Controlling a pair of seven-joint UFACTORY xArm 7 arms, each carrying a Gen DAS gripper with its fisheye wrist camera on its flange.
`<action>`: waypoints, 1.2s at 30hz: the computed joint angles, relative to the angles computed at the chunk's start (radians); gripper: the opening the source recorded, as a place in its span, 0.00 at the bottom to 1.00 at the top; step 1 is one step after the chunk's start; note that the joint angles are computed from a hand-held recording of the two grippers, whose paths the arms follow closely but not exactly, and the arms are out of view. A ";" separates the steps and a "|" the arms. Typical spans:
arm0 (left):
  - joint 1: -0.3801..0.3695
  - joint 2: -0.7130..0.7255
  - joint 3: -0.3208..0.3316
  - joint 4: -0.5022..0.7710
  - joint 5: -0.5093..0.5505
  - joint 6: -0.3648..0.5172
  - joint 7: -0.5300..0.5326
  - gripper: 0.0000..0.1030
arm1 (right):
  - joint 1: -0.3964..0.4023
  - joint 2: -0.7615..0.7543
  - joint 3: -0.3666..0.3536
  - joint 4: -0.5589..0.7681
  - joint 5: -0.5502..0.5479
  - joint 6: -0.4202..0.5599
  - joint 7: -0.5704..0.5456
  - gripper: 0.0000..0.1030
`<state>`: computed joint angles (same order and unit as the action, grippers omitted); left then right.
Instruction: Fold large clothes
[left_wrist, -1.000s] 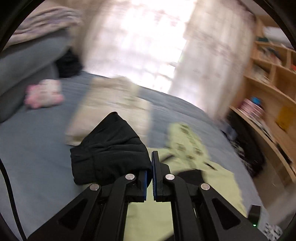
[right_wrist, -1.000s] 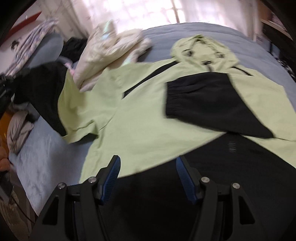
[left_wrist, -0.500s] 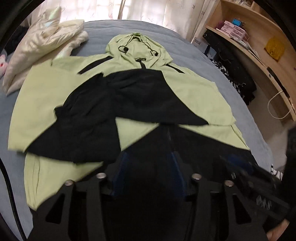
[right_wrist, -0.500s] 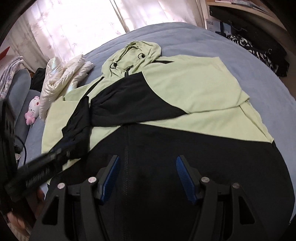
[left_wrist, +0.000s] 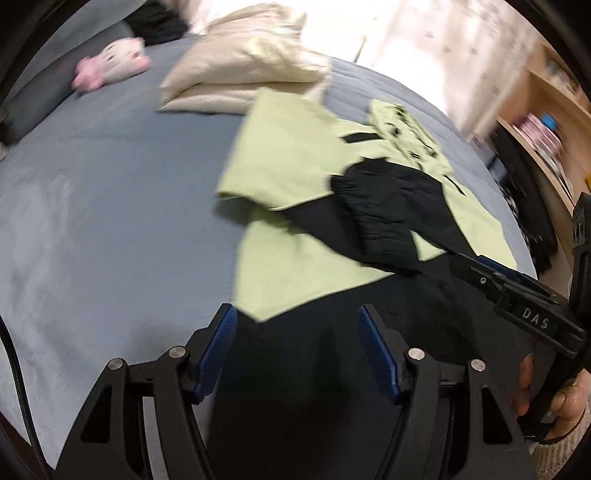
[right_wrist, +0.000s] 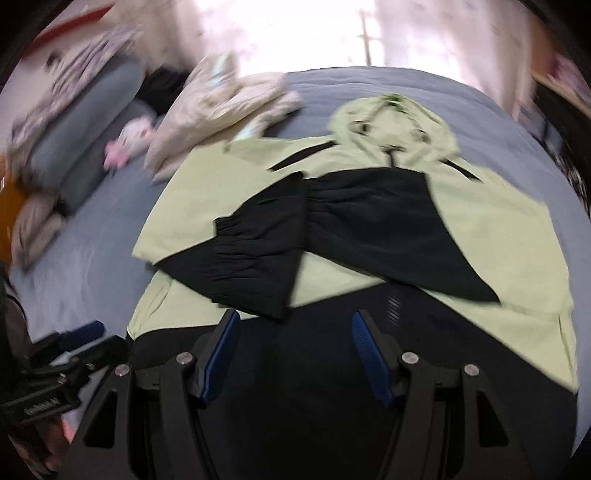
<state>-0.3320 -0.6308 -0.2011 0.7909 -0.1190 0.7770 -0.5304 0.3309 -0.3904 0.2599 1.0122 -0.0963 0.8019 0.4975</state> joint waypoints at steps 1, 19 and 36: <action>0.002 0.004 0.004 -0.004 -0.002 -0.006 0.000 0.64 | 0.005 0.018 0.002 0.011 -0.003 -0.001 -0.016 0.61; -0.003 0.012 0.077 -0.096 -0.099 -0.070 0.059 0.64 | 0.104 0.353 -0.020 0.234 -0.149 0.064 -0.009 0.54; -0.010 0.006 0.042 -0.083 -0.082 -0.076 0.050 0.64 | -0.253 -0.044 -0.027 0.113 -0.292 -0.171 0.190 0.28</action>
<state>-0.3424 -0.6244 -0.1588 0.7081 -0.2007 0.7010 -0.4808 0.0783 -0.4347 0.2330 1.1251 -0.3878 0.6306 0.6871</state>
